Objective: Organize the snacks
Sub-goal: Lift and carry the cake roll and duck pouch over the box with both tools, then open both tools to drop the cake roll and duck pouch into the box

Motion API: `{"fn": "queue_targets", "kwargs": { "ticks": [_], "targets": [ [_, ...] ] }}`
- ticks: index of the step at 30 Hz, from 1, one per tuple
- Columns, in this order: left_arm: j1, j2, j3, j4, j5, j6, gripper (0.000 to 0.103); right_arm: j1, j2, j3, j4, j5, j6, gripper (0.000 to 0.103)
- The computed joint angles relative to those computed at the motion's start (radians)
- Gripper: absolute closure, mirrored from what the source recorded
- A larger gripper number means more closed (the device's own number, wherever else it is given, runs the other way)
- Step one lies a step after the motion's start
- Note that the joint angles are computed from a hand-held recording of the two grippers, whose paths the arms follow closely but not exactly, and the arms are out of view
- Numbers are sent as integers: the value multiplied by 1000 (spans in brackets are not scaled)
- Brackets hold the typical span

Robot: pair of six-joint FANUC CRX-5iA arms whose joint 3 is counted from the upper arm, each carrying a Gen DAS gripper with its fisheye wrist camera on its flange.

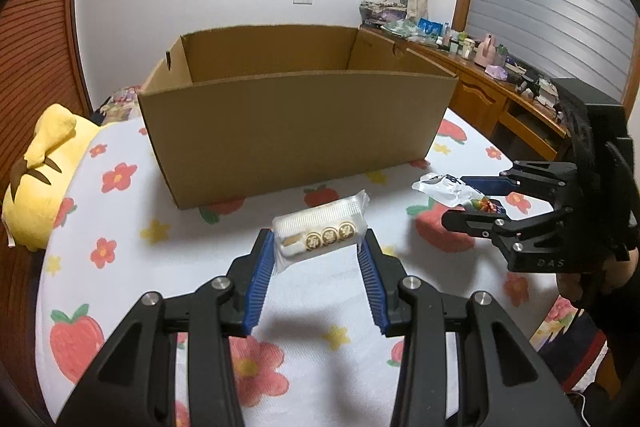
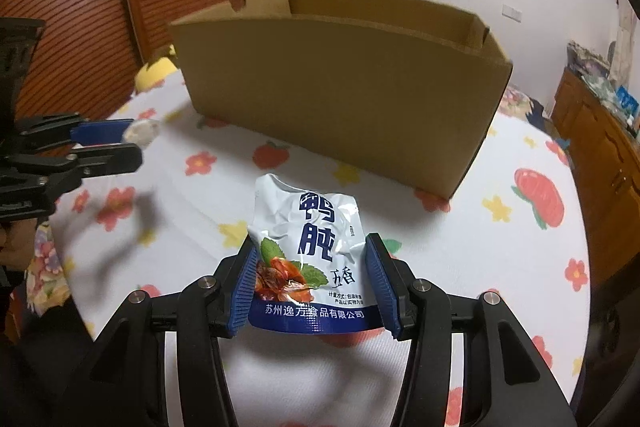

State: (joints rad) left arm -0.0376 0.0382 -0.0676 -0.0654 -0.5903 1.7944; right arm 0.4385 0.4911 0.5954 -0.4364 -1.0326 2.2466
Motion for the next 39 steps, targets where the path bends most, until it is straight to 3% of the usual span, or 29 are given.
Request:
{"fn": "queue_targets", "kwargs": {
  "ticks": [21, 33, 39],
  "targets": [
    [20, -8, 101, -49, 6, 0, 62, -17, -71, 57, -124, 9, 91, 50],
    [52, 105, 260, -48, -43, -38, 61, -14, 37, 246, -135, -28, 68, 50],
    [67, 176, 340, -44, -78, -46, 61, -14, 141, 407, -129, -80, 31, 50]
  ]
}}
